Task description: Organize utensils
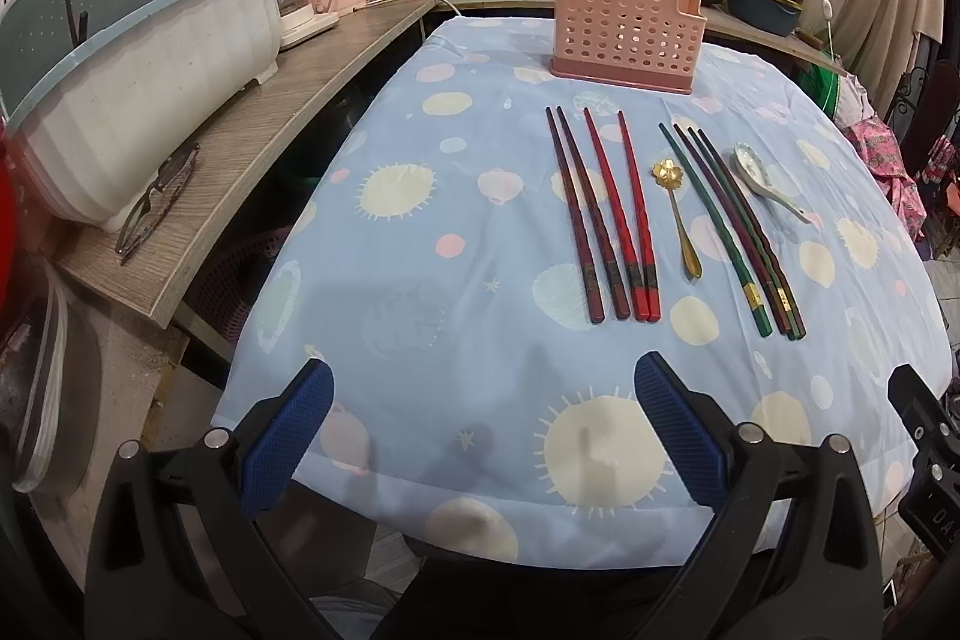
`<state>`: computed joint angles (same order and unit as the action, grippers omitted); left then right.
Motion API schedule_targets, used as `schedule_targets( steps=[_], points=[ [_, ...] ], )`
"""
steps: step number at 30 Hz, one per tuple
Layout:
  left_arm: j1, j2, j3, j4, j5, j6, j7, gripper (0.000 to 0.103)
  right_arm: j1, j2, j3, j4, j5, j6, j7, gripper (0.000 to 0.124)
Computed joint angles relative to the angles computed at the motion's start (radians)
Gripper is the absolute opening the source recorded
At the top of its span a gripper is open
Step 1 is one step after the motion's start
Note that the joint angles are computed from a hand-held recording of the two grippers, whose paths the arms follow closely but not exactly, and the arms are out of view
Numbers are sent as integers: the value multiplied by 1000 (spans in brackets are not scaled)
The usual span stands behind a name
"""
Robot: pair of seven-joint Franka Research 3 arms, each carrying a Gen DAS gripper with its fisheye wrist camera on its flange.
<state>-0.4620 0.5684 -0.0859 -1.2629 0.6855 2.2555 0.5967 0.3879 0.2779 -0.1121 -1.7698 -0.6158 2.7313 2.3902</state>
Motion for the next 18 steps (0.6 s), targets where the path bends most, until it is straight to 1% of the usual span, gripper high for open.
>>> schedule_targets(
  steps=[18],
  points=[
    [2, 2, 2, 3, -4, 13, -6, 96, 1, -6, 0, -2, -39, -9, 36, 96]
  ],
)
